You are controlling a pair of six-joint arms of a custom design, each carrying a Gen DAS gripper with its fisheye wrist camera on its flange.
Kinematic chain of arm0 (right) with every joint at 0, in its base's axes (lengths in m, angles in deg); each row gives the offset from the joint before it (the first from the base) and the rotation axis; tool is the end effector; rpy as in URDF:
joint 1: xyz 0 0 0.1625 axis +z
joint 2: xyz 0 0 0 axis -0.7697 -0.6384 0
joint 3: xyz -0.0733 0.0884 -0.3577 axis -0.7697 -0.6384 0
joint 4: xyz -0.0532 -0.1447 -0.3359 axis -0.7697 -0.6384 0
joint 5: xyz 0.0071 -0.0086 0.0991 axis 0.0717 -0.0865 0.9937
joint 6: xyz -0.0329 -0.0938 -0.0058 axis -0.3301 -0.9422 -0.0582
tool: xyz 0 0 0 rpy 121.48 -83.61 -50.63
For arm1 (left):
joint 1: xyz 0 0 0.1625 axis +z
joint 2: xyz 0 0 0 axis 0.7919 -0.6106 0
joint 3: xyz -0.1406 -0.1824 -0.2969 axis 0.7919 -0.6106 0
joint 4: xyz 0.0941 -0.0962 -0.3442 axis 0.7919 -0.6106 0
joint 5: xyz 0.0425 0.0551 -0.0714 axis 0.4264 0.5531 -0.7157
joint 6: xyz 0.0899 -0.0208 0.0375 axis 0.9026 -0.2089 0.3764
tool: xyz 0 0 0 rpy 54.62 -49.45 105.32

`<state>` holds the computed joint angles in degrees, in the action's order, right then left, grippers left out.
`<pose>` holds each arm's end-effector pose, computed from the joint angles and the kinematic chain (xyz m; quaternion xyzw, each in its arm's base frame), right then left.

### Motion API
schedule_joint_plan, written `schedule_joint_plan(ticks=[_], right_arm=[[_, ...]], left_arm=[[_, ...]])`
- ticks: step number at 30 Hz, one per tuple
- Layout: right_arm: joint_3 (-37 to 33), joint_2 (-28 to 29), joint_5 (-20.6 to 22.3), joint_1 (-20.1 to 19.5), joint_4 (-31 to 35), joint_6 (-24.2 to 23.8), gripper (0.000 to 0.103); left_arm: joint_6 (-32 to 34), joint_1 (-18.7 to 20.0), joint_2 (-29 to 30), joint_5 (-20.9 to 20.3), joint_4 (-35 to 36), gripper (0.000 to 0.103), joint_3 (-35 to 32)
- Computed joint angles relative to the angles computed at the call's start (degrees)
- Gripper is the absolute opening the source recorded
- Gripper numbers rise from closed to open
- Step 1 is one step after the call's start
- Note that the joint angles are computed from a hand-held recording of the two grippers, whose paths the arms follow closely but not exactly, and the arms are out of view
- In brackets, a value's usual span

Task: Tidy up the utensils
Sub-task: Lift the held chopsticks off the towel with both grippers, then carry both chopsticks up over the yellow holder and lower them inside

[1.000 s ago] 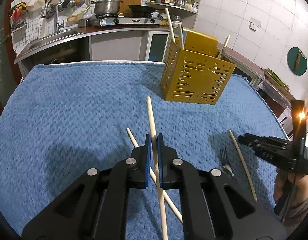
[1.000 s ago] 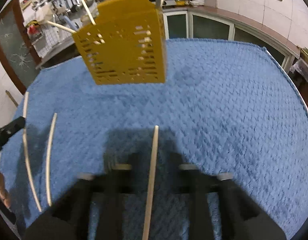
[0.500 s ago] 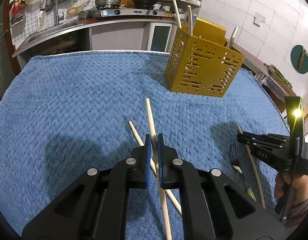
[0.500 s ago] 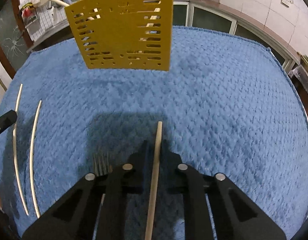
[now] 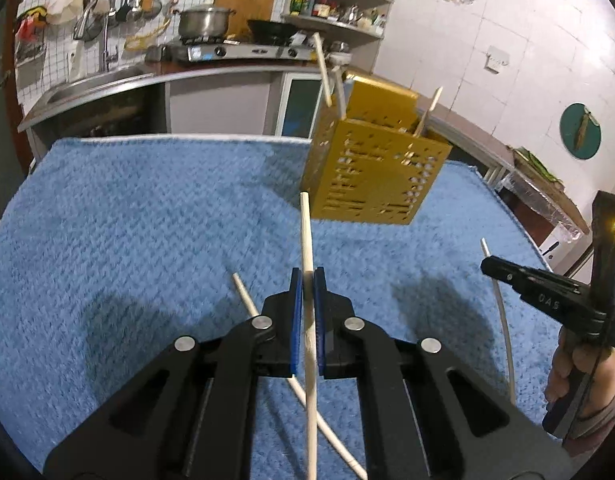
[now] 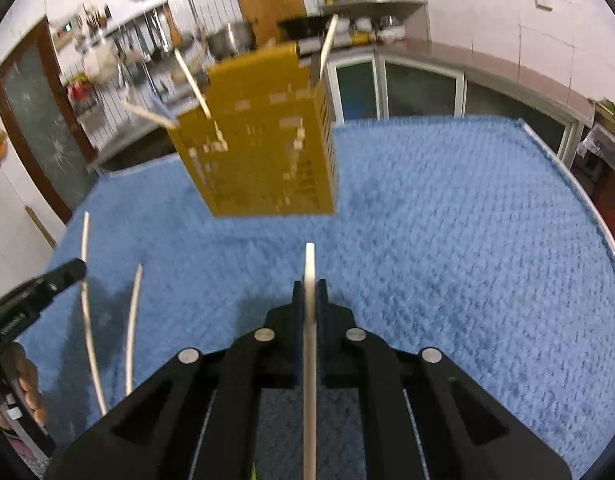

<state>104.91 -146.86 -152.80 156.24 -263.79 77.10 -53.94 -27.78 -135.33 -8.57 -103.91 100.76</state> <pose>0.1869 -0.3598 0.2274 0.1278 -0.8939 0.3530 0.2448 -0.2406 -0.3391 0.2047 0.1990 0.8881 -0.3452 0.2291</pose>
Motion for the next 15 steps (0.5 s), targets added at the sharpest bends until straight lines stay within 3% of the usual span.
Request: schedule_joint_plan(ticks=[15], right_arm=[[6.00, -1.97, 8.49, 1.25, -20.28, -7.34, 0.006]], left_arm=[[3.60, -4.46, -0.20, 2.02, -8.55, 0.004, 1.74]])
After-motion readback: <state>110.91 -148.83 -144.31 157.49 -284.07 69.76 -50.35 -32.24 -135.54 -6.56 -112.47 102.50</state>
